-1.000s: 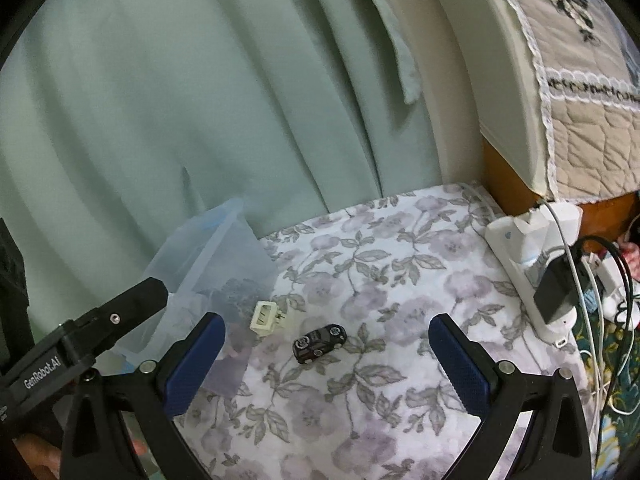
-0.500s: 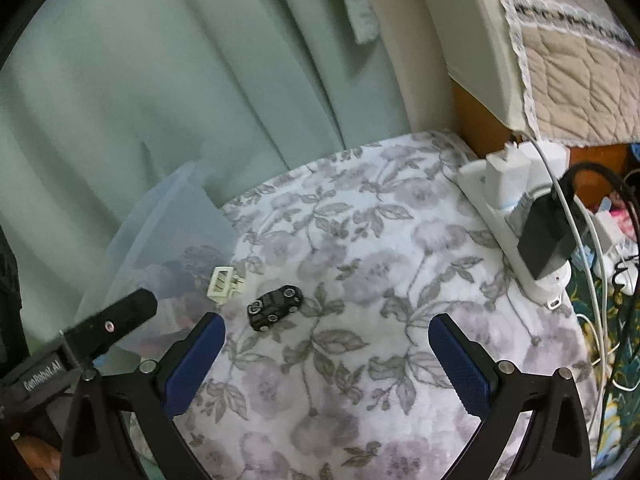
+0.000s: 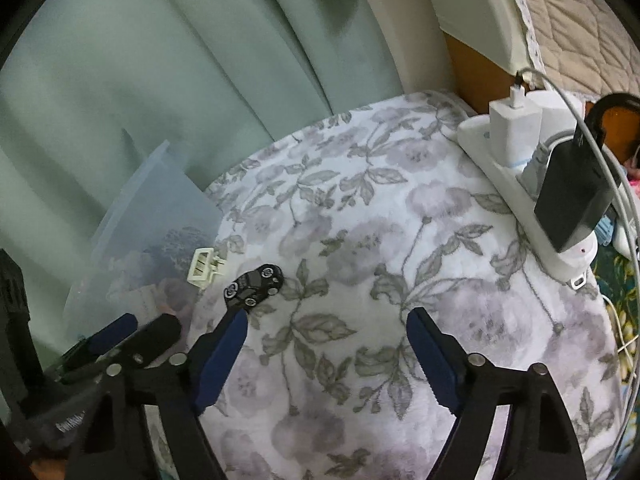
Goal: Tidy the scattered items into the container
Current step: 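Grasp the black toy car with the left tool while the right tool grasps the white clip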
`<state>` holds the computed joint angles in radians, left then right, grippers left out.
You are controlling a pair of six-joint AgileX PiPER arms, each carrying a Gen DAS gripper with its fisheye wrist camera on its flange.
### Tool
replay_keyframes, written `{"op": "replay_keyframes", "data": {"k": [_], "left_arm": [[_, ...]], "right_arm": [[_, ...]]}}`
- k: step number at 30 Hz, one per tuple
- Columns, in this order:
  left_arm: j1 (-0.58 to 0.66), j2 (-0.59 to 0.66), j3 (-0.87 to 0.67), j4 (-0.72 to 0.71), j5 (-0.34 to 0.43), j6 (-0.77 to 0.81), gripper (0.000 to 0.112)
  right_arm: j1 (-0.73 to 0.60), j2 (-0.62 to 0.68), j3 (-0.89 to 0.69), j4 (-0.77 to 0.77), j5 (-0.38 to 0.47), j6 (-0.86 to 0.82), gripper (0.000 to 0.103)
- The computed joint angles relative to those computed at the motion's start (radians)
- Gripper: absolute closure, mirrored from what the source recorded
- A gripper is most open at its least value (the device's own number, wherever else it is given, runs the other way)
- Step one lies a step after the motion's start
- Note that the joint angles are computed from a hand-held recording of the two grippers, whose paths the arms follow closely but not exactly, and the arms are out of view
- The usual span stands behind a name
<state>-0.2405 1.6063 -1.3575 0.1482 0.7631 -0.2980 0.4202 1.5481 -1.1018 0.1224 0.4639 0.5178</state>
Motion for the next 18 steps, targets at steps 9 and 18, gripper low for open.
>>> {"op": "replay_keyframes", "data": {"k": [9, 18], "left_arm": [[0.004, 0.139, -0.027, 0.015, -0.102, 0.110, 0.026], [0.027, 0.282, -0.104, -0.005, -0.124, 0.215, 0.047]], "right_arm": [[-0.036, 0.035, -0.003, 0.040, 0.016, -0.056, 0.022], [-0.039, 0.108, -0.058, 0.022, 0.043, -0.057, 0.022]]}}
